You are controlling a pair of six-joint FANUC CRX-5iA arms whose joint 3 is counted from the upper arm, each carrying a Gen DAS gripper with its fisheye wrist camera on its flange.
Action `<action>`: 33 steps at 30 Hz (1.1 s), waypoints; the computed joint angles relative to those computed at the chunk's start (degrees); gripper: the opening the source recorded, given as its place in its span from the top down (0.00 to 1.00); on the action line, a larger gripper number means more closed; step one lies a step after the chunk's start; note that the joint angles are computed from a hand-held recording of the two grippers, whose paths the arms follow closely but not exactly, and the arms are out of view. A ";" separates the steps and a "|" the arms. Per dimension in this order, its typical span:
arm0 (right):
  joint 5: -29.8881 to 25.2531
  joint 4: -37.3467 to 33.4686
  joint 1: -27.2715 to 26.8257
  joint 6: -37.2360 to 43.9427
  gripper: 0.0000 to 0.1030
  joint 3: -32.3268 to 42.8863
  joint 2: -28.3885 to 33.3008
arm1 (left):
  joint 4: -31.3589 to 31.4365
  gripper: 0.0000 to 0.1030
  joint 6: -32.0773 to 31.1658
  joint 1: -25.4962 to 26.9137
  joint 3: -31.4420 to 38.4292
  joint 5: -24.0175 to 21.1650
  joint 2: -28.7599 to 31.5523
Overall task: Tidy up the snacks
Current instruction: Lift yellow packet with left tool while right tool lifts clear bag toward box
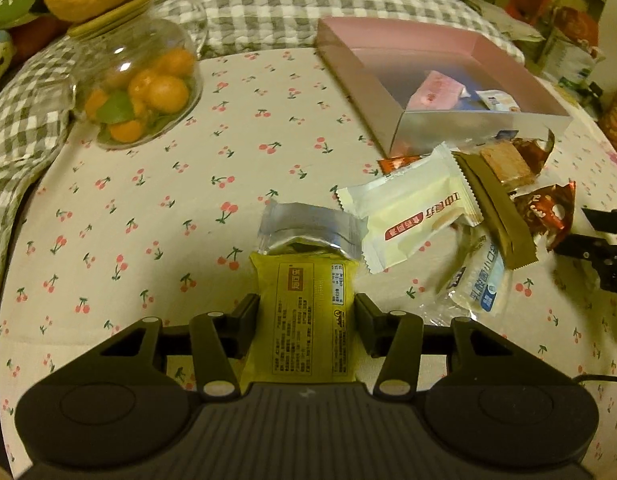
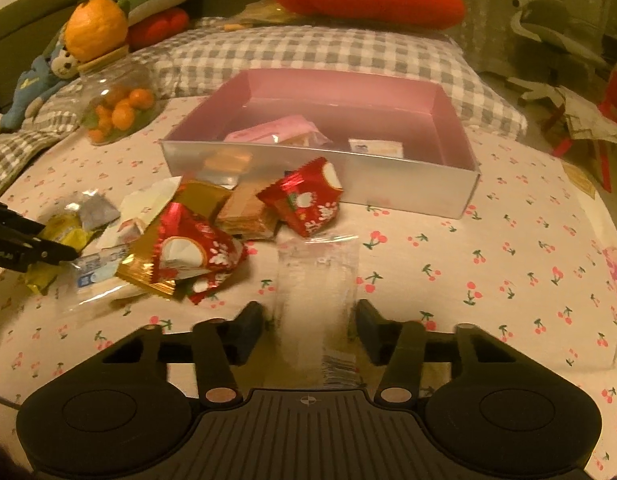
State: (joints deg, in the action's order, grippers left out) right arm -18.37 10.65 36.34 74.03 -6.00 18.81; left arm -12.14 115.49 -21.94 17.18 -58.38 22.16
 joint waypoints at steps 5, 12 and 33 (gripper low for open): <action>-2.96 -3.80 -0.03 2.86 0.67 2.25 0.18 | 0.47 0.55 1.71 0.04 -0.18 -0.39 -0.26; -8.33 -11.00 -1.26 5.64 0.71 6.47 0.38 | 0.83 0.55 3.56 0.16 -0.29 0.12 -0.77; -10.93 -11.82 -0.80 7.90 0.49 7.51 0.88 | 2.50 0.55 3.51 -0.58 -1.08 2.71 -2.02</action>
